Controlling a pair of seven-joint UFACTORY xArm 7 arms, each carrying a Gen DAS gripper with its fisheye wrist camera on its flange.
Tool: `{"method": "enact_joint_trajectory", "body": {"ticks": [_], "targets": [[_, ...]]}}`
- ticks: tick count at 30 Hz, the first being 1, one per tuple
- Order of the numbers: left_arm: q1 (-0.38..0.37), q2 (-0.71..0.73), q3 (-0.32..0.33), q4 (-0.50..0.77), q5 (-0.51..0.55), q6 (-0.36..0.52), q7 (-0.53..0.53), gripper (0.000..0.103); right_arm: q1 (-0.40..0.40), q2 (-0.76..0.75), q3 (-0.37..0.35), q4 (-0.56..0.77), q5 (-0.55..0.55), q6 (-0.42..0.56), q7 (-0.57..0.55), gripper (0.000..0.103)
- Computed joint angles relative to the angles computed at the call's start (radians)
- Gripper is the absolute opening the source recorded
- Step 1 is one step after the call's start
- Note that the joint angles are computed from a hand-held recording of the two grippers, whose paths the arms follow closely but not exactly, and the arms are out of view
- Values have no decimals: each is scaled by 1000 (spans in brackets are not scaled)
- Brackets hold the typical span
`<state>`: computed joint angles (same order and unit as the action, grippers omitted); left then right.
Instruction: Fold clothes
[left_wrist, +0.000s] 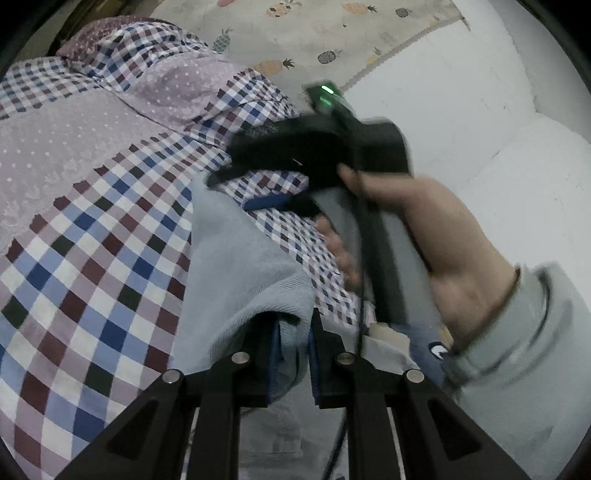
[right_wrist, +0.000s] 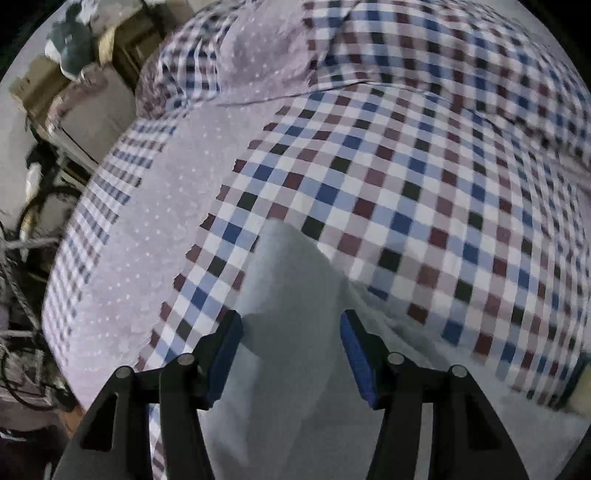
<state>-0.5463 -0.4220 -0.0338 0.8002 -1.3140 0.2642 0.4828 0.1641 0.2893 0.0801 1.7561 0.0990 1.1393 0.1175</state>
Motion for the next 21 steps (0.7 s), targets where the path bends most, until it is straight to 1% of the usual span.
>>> {"method": "enact_joint_trajectory", "body": {"ticks": [2,5,8,9,10,11,12,13,15,18,21], "targets": [[-3,2,6,2,-16,6,13,13,32,73,-2,99,-63,47,17,59],[1,6,12,4,-49,19,33,13,93,187,-12,256,-160,143,30,59],[17,5,14,3,-94,41,55,13,139,277,-36,370,-226,235,45,59],[26,5,7,4,-95,44,55,13,147,292,-43,389,-239,253,49,58],[33,4,2,5,-96,49,55,13,147,294,-46,390,-241,256,52,49],[35,4,3,9,-110,61,67,13,146,293,-47,388,-241,256,53,40],[38,6,1,14,-126,68,79,12,141,276,-46,365,-238,241,49,28],[41,3,-3,20,-137,80,91,12,136,246,-44,328,-238,217,41,21],[46,-7,-14,36,-147,103,104,12,117,181,-37,251,-228,163,16,18],[39,-26,-33,69,-185,132,140,12,46,31,-26,104,-142,68,-12,17],[23,-33,-74,114,-200,137,163,12,-25,-119,-31,-9,-55,21,-65,16]]}}
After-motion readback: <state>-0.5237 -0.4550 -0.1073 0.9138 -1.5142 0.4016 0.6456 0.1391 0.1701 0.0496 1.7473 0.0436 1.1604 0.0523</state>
